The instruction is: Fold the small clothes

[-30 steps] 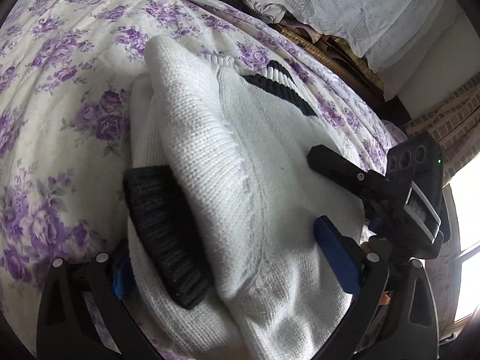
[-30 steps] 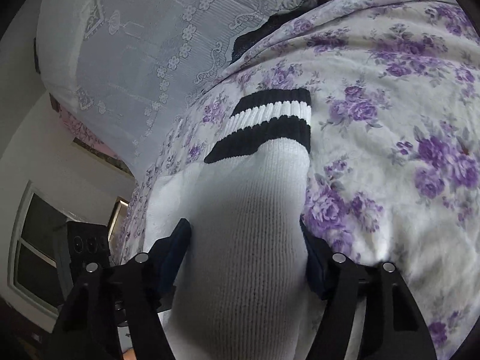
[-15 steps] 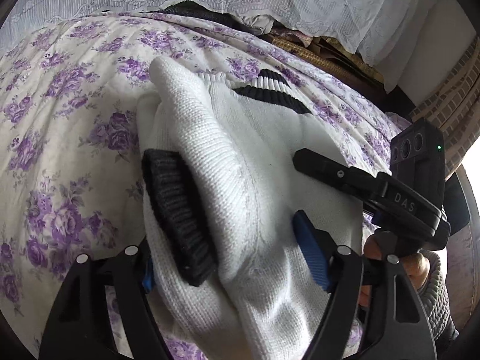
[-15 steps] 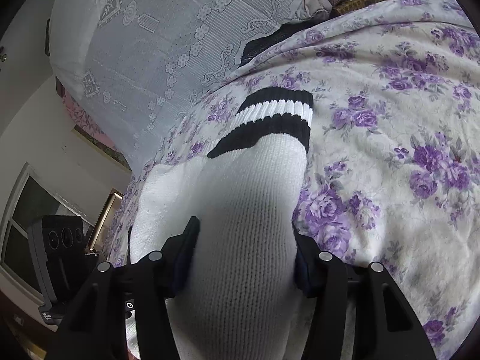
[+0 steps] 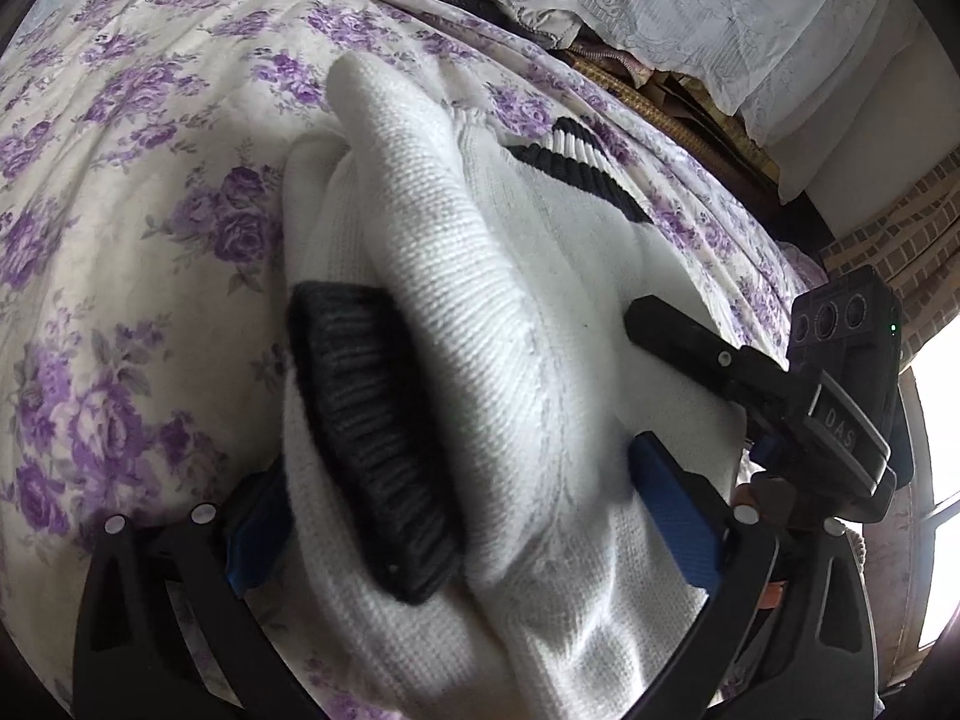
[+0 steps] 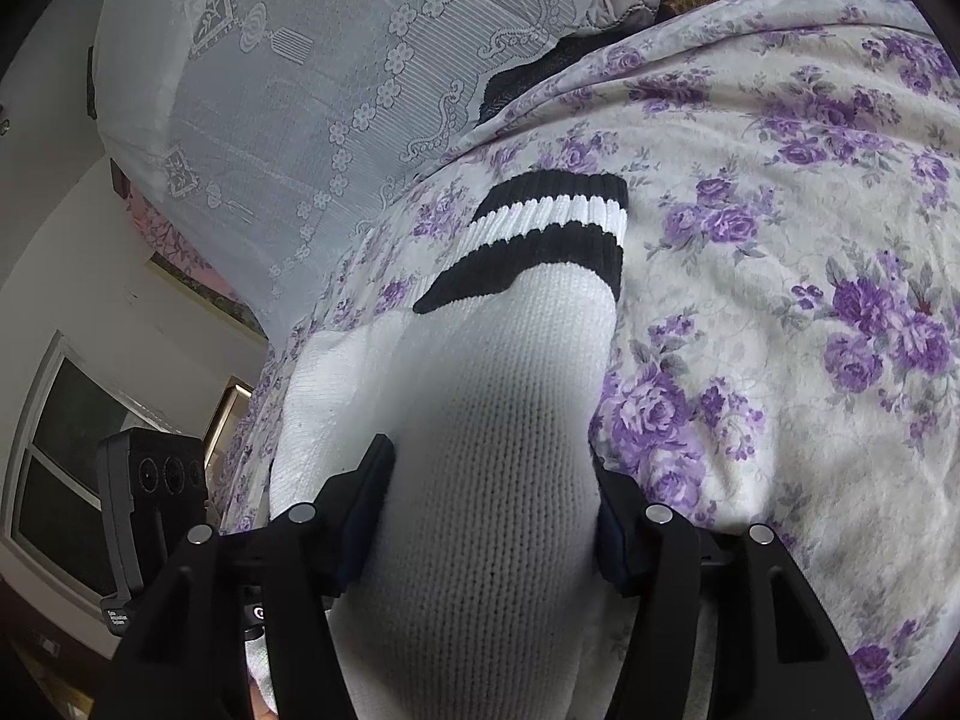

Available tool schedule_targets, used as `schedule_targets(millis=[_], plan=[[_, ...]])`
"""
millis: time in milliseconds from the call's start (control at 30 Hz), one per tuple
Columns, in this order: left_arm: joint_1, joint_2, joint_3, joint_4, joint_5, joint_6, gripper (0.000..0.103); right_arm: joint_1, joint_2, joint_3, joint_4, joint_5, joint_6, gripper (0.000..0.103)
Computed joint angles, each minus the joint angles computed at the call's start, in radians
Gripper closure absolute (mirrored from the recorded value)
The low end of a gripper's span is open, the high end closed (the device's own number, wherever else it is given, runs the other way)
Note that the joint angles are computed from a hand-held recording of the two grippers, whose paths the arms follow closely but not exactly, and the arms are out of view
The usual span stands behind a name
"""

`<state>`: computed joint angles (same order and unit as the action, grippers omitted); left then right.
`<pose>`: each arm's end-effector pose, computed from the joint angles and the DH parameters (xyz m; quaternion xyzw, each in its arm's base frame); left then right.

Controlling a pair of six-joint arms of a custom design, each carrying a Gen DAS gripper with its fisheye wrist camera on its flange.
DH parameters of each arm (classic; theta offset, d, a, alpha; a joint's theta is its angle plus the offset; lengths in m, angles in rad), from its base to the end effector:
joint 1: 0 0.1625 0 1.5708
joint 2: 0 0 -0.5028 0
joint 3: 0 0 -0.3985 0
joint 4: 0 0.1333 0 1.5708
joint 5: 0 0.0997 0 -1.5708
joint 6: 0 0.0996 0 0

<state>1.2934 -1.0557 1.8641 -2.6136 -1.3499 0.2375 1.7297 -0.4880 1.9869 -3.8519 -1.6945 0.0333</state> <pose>-0.0267 -0.6604 0.2405 0.2389 0.9578 -0.1184 0.1071 0.2165 -0.5863 0.0009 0.0344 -0.9224 0.3842 0.0204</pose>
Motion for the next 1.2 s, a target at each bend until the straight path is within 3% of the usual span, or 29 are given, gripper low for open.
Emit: schedule_targets(millis=[67, 167, 400, 467, 567, 667, 700, 767, 867, 967, 1100, 1200], plan=[[-0.010, 0.006, 0.008, -0.023, 0.008, 0.013, 0.006, 0.002, 0.002, -0.005, 0.003, -0.006, -0.005, 0.041], [-0.033, -0.001, 0.043, -0.087, 0.032, 0.053, 0.022, 0.007, 0.004, -0.006, 0.000, -0.018, -0.011, 0.043], [-0.058, -0.033, 0.115, -0.200, 0.075, 0.103, 0.045, 0.055, 0.029, -0.009, -0.075, -0.111, -0.097, 0.051], [-0.063, -0.043, 0.132, -0.217, 0.080, 0.105, 0.047, 0.061, 0.029, -0.003, -0.090, -0.117, -0.111, 0.051], [-0.055, -0.063, 0.147, -0.206, 0.073, 0.082, 0.047, 0.070, 0.028, 0.004, -0.090, -0.129, -0.127, 0.051], [-0.026, -0.072, 0.123, -0.150, 0.013, 0.010, 0.046, 0.067, 0.021, 0.016, -0.077, -0.119, -0.105, 0.051], [-0.020, -0.071, 0.115, -0.141, 0.006, -0.004, 0.044, 0.064, 0.017, 0.018, -0.070, -0.114, -0.096, 0.051], [-0.007, -0.062, 0.099, -0.122, 0.015, -0.044, 0.022, 0.052, 0.010, 0.022, -0.053, -0.093, -0.067, 0.050], [0.005, -0.050, 0.076, -0.092, 0.000, -0.069, 0.016, 0.033, -0.001, 0.029, -0.032, -0.054, -0.031, 0.049], [-0.022, -0.036, 0.095, -0.124, 0.062, -0.044, 0.013, 0.030, -0.003, 0.027, -0.018, -0.048, -0.023, 0.049], [-0.035, -0.050, 0.122, -0.157, 0.042, -0.017, 0.042, 0.034, 0.001, 0.025, -0.029, -0.055, -0.034, 0.050], [-0.058, -0.061, 0.160, -0.216, 0.080, 0.001, 0.051, 0.059, 0.014, 0.024, -0.065, -0.095, -0.079, 0.053]])
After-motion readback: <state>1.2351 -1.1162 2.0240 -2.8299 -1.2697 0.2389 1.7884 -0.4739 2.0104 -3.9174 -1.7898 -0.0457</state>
